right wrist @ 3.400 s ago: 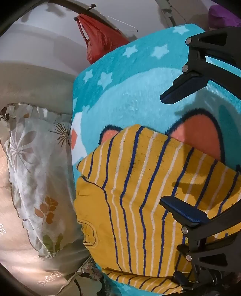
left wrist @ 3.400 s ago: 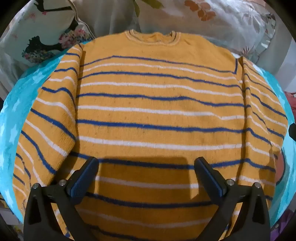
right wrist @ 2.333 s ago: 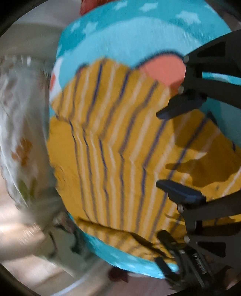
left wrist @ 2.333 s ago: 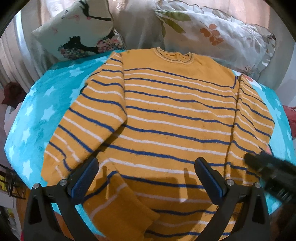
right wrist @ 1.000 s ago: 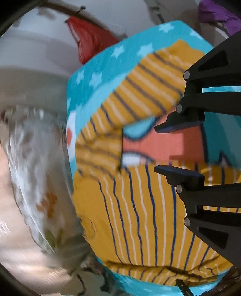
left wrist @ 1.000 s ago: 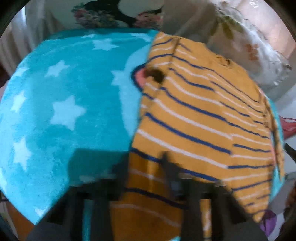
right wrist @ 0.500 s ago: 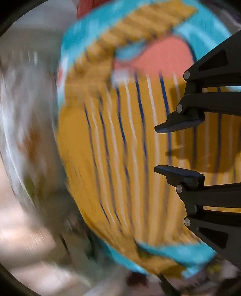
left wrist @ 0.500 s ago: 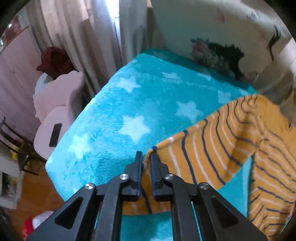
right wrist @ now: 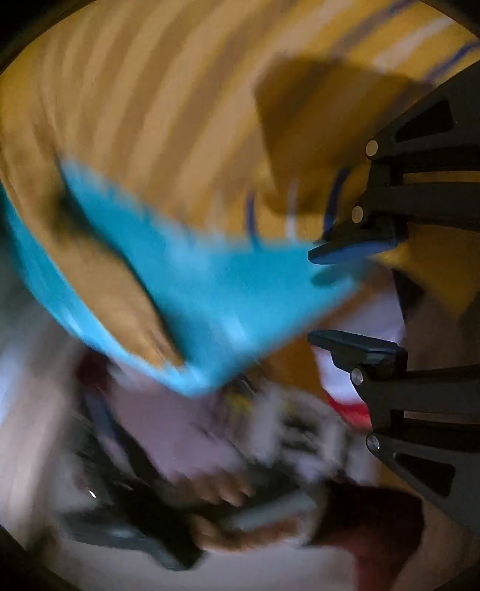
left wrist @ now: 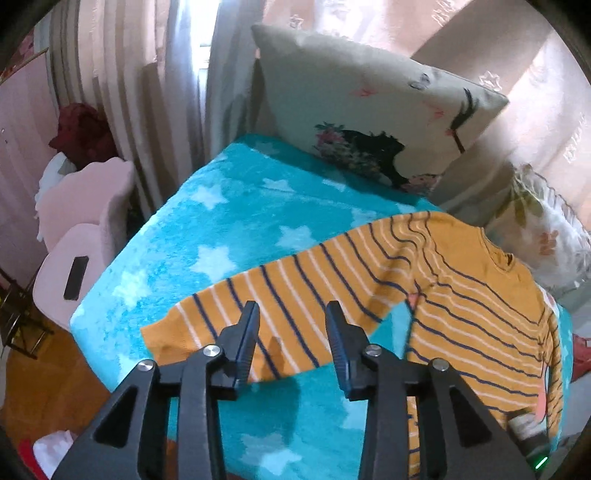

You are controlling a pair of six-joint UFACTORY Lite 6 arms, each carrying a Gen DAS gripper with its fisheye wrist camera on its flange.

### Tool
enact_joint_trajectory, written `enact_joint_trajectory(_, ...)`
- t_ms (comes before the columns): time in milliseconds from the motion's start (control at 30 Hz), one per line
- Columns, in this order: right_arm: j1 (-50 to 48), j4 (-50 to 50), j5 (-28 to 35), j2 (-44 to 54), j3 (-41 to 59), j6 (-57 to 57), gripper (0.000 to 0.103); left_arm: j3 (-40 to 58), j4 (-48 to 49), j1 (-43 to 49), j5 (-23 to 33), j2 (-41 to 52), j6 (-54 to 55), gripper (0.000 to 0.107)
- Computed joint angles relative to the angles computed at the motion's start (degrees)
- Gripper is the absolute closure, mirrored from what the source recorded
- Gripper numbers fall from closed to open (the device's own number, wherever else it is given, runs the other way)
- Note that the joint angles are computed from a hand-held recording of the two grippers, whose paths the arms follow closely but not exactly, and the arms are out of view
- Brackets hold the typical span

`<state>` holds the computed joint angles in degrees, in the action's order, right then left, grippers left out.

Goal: Fold small clothes

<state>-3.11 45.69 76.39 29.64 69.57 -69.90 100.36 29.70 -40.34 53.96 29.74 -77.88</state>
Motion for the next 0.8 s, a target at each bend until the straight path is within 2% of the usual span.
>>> enact_joint_trajectory(33, 2.0, -0.9, -0.5, -0.8, -1.4, -1.9, 0.062, 1.0, -0.8, -0.6, 0.5, 0.9, 0.6, 0.070)
enact_joint_trajectory(100, 3.0, -3.6, -5.4, -7.7, -6.4, -2.6, 0.062, 0.6, -3.0, -1.5, -1.0, 1.4, 1.4, 0.069)
enact_joint_trajectory(133, 0.4, -3.1, -5.1, -9.9, -8.2, -4.8, 0.062, -0.2, -4.5, -2.1, -2.5, 1.4, 1.7, 0.067)
enact_joint_trajectory(233, -15.2, -5.0, 1.3, -11.7, -6.3, -8.1, 0.060, -2.6, -9.5, -5.1, -7.4, 2.6, 2.7, 0.064)
enact_joint_trajectory(300, -27.2, -8.9, 2.5, -8.7, 0.8, -4.8, 0.048, -3.6, -12.5, -7.0, -10.0, 3.8, 3.4, 0.064)
enact_joint_trajectory(400, -43.3, -13.4, 3.1, 0.6, 14.6, -0.6, 0.038, -4.6, -18.4, -9.7, -15.2, 5.9, 4.3, 0.064)
enact_joint_trajectory(433, -46.2, -14.8, 2.1, 2.6, 17.5, 0.5, 0.034, -4.8, -20.2, -10.7, -17.1, 6.5, 4.5, 0.063)
enact_joint_trajectory(533, -53.7, -19.8, 0.9, 8.8, 23.9, 3.2, 0.033, -3.7, -22.4, -13.6, -21.1, 8.5, 3.7, 0.049)
enact_joint_trajectory(600, -55.2, -21.5, 0.3, 9.1, 22.7, 2.9, 0.033, 0.5, -21.9, -15.7, -21.2, 11.8, 2.7, 0.038)
enact_joint_trajectory(667, -55.5, -21.6, -0.8, 9.4, 20.1, 2.3, 0.033, 5.2, -24.0, -16.6, -20.5, 15.6, 4.6, 0.037)
enact_joint_trajectory(733, -53.9, -19.8, -3.2, 8.6, 15.9, 2.3, 0.032, 14.8, -26.5, -17.2, -16.0, 22.8, 6.9, 0.037)
enact_joint_trajectory(767, -54.1, -17.8, -3.7, 8.0, 14.6, 0.5, 0.033, 20.3, -26.3, -17.8, -12.3, 26.4, 6.4, 0.042)
enact_joint_trajectory(800, -53.7, -17.5, -3.2, 8.9, 15.4, 0.7, 0.044, 26.3, -23.7, -18.7, -7.3, 29.5, 5.1, 0.069)
